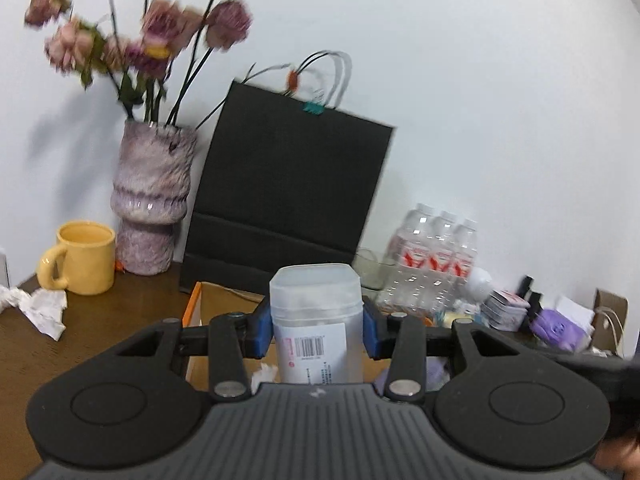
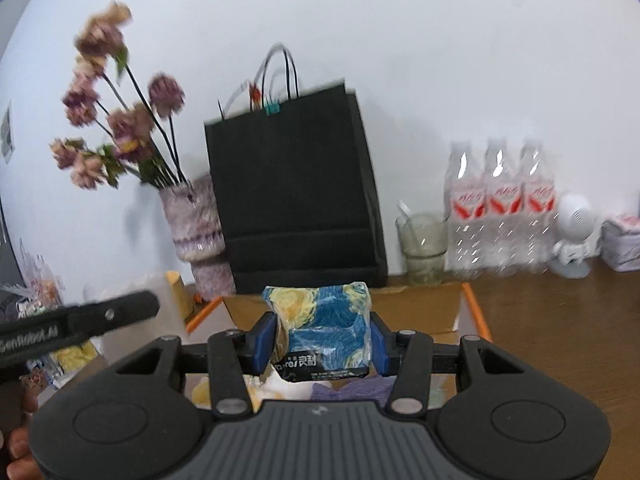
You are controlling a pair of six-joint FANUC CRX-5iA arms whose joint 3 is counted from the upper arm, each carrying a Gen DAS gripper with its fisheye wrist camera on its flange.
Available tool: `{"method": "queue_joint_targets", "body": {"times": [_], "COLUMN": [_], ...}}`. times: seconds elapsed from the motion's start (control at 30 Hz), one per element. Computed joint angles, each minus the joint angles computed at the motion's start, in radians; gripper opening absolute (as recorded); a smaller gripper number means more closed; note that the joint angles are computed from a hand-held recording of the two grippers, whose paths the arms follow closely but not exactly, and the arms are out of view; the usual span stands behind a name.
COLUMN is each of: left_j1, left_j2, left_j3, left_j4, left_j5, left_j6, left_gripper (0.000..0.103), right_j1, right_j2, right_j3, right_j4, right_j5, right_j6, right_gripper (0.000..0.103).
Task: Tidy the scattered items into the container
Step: 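Grasp white container with left tool while right tool grasps blue packet, drop both in box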
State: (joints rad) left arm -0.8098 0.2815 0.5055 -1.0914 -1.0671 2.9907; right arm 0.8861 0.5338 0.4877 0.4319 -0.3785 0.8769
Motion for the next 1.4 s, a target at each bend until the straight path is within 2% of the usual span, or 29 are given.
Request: {"method": "queue_joint_targets", "body": {"times": [0.13,0.37,0.43,0.47,0.5,0.53,0.57,0.6,0.73,1.4], "left_j1": [0.087,0.161,0.18,0.186,0.188,0.185,0.176,0.169,0.158,0.155], "left_j2": [0.019,0.057,0.063,0.063,0.064,0.066,0.071,0.075,0.089,0.115], "left_j3": [0.003,0.023,0.027,0.025,0.026,0.033,0.044,0.053,0.078,0.114], "left_j4": [0.106,0.204,0.244,0.258,0.266,0.264,0.248,0.236,0.23,0.246], "left_j5": [0.072,0.094,0.097,0.101,0.101,0.09,0.073,0.062,0.032,-0.027], "left_j6": [-0.041,-0.124,-0.149,-0.156,-0.156,-0.153,-0.15,-0.159,-0.195,-0.234], "left_gripper": [0.043,0.043,0.044,0.058,0.084,0.093,0.1,0.102,0.103,0.103], "right_j1": [0.001,-0.011,-0.014,-0.014,-0.014,-0.013,-0.013,-0.013,-0.009,-0.004], "right_j2": [0.125,0.285,0.324,0.352,0.379,0.393,0.394,0.399,0.4,0.407], "right_j3": [0.209,0.484,0.558,0.612,0.665,0.691,0.694,0.704,0.707,0.723], "right_j4": [-0.114,-0.177,-0.187,-0.192,-0.194,-0.188,-0.183,-0.185,-0.165,-0.143], "right_j5": [-0.146,-0.314,-0.367,-0.413,-0.457,-0.481,-0.489,-0.501,-0.518,-0.553], "right_j6": [0.141,0.222,0.233,0.242,0.251,0.246,0.24,0.244,0.239,0.247], "right_gripper": [0.046,0.046,0.052,0.059,0.071,0.078,0.091,0.094,0.099,0.103]}}
